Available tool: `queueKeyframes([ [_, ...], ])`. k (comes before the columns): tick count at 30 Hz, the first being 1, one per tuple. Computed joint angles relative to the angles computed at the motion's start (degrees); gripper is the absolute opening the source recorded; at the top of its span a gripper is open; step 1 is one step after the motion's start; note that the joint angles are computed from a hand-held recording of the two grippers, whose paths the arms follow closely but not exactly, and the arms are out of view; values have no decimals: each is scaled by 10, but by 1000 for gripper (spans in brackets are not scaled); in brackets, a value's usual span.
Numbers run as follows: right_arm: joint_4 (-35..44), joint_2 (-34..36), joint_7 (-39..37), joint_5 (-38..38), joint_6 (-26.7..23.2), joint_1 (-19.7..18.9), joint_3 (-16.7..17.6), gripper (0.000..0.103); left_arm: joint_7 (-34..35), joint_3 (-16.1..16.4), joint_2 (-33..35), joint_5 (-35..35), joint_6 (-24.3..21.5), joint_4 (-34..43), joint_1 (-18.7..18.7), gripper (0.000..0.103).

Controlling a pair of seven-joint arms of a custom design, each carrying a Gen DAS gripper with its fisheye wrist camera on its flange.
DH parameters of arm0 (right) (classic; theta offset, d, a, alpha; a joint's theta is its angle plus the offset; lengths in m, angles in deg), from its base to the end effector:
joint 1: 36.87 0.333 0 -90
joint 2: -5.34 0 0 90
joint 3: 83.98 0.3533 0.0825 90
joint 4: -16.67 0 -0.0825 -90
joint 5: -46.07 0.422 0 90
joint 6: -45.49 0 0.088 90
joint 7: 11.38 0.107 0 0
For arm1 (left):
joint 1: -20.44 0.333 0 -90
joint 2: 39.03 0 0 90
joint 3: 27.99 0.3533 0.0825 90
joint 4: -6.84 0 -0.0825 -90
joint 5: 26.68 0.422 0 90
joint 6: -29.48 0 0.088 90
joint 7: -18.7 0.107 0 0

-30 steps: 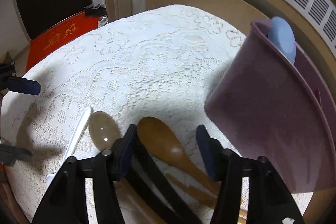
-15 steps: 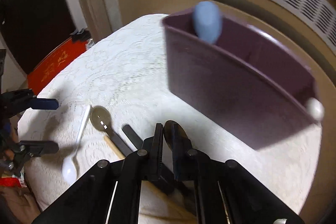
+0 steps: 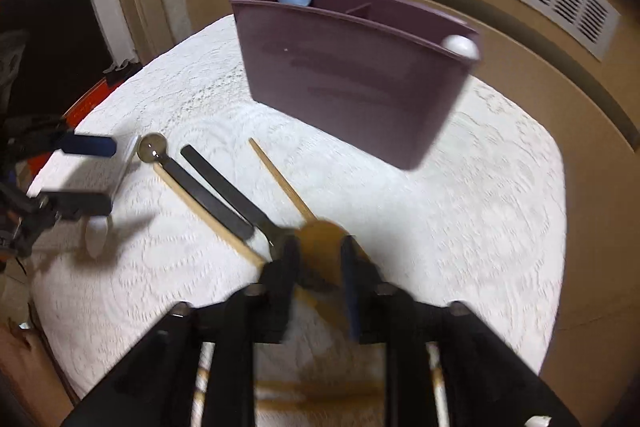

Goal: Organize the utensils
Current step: 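Grasp the wooden spoon by its handle with the right tool and lift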

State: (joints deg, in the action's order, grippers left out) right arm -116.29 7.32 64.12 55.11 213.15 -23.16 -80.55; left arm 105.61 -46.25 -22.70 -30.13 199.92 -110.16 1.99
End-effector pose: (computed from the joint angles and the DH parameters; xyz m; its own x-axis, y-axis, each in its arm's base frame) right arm 0.5600 0.1622 0.4006 0.3896 -0.9207 0.0235 -0.7682 -0.3390 -0.5431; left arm 0.5524 -0.3896 0.3956 -0.5108 -0.8438 0.1645 -0.7324 0.3269 -0.5972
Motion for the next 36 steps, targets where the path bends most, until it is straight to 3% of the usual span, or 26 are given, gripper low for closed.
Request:
queueKeyframes([
  [3,-31,-20,1,3,38,0,-2,50,-26,20,22,15,-53,45,-15,63],
  [7,-58,-39,28,-40,68,-6,-7,53,19,-18,56,-32,-97,96,17,62],
  [10,-53,-28,54,-79,69,-12,-10,53,33,-7,83,-18,-117,138,0,63],
  [12,-39,-15,-27,1,58,-5,-7,53,4,19,97,11,-135,165,-27,62],
  [15,-5,10,-135,89,18,-10,5,53,9,7,100,0,-134,169,-19,63],
  [22,68,59,-270,231,-67,-46,34,53,-13,28,46,33,-107,94,-23,63],
  [25,80,64,-288,257,-84,-48,34,38,-15,23,29,24,-106,68,-10,63],
  [27,77,59,-261,250,-76,-41,28,28,3,7,22,-2,-99,54,6,63],
  [31,59,28,-205,236,-44,-31,17,27,77,-40,31,-68,-92,65,30,63],
  [36,34,-34,-130,183,-10,-26,-7,27,148,-64,71,-80,-101,120,8,61],
])
